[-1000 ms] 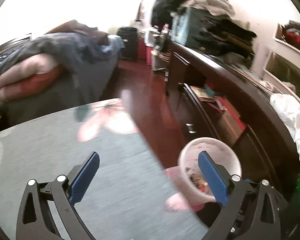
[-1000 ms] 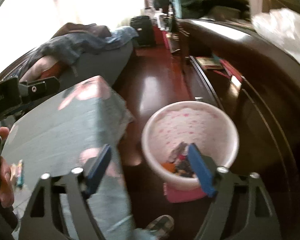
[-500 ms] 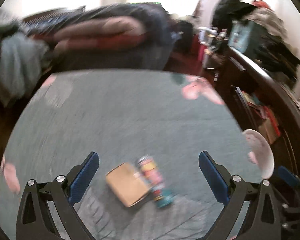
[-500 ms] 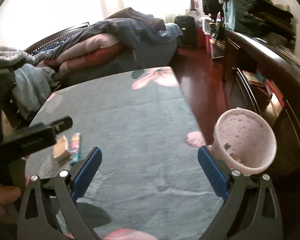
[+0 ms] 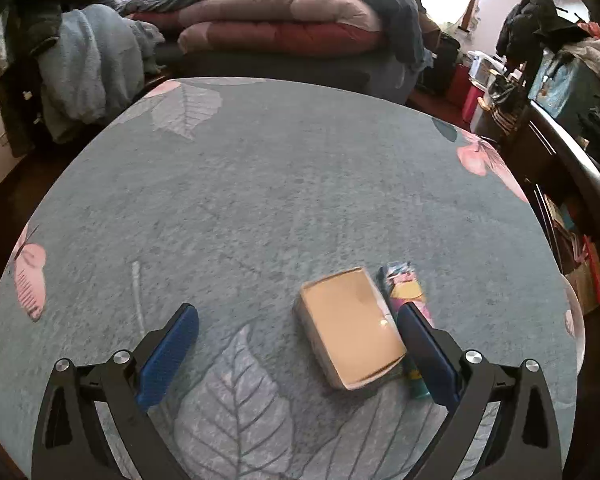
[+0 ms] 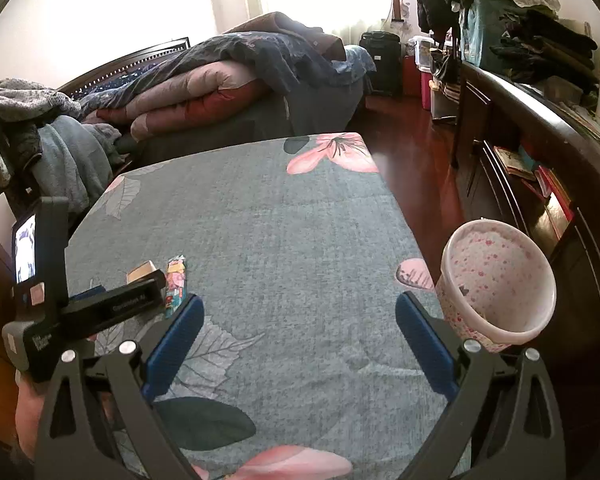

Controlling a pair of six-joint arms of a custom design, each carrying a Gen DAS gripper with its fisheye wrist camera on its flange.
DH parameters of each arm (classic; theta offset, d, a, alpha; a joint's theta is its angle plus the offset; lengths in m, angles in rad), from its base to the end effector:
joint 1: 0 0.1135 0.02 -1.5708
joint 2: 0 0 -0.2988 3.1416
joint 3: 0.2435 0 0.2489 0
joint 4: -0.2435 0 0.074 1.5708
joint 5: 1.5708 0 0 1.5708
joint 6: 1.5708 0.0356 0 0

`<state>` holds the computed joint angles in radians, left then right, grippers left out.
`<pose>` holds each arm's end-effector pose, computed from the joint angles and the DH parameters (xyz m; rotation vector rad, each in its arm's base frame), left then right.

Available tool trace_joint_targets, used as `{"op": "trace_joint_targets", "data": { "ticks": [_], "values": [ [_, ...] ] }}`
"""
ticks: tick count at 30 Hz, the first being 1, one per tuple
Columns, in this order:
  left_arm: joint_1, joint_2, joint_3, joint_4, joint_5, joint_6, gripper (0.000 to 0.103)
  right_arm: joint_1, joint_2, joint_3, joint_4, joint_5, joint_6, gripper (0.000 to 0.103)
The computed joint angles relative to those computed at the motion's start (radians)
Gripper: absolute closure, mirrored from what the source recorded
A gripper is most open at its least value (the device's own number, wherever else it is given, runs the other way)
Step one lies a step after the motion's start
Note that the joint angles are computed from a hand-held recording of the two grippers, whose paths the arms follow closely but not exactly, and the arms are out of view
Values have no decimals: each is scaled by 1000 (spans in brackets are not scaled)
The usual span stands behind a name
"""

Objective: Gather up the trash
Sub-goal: 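Return both tools to the table toward the cardboard box and lighter, then grasp the small cardboard box with the left tool while the right tool grasps the colourful lighter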

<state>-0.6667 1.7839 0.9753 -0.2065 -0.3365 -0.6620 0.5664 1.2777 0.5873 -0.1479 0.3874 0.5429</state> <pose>0.2824 -0.2073 0.1808 -0.1153 2.5017 -0.1054 0.2010 0.1119 0.2125 0.1476 2.3268 0.0819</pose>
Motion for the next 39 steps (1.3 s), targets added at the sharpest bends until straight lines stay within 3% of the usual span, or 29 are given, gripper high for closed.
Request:
{"op": "trace_joint_targets", "data": {
  "ticks": [6, 13, 14, 15, 16, 22, 32, 39],
  "values": [
    [9, -39, -62, 57, -19, 20, 32, 27, 45, 17, 24, -14, 2, 6],
    [49, -35, -80, 156, 54, 101, 32, 75, 112, 63, 26, -2, 7, 6],
    [56, -32, -81, 168, 70, 110, 35, 79, 117, 68, 24, 1, 8, 6],
    [59, -32, -80, 171, 75, 120, 53, 82, 122, 74, 21, 4, 9, 6],
    [64, -32, -76, 164, 74, 131, 58, 83, 127, 79, 21, 3, 6, 6],
    [109, -88, -117, 169, 140, 159, 58, 90, 225, 138, 34, -17, -1, 6],
    [223, -287, -244, 163, 74, 200, 63, 111, 500, 338, 60, -94, -36, 8],
    [318, -339, -271, 159, 112, 233, 63, 113, 623, 460, -9, -113, -46, 29]
  ]
}}
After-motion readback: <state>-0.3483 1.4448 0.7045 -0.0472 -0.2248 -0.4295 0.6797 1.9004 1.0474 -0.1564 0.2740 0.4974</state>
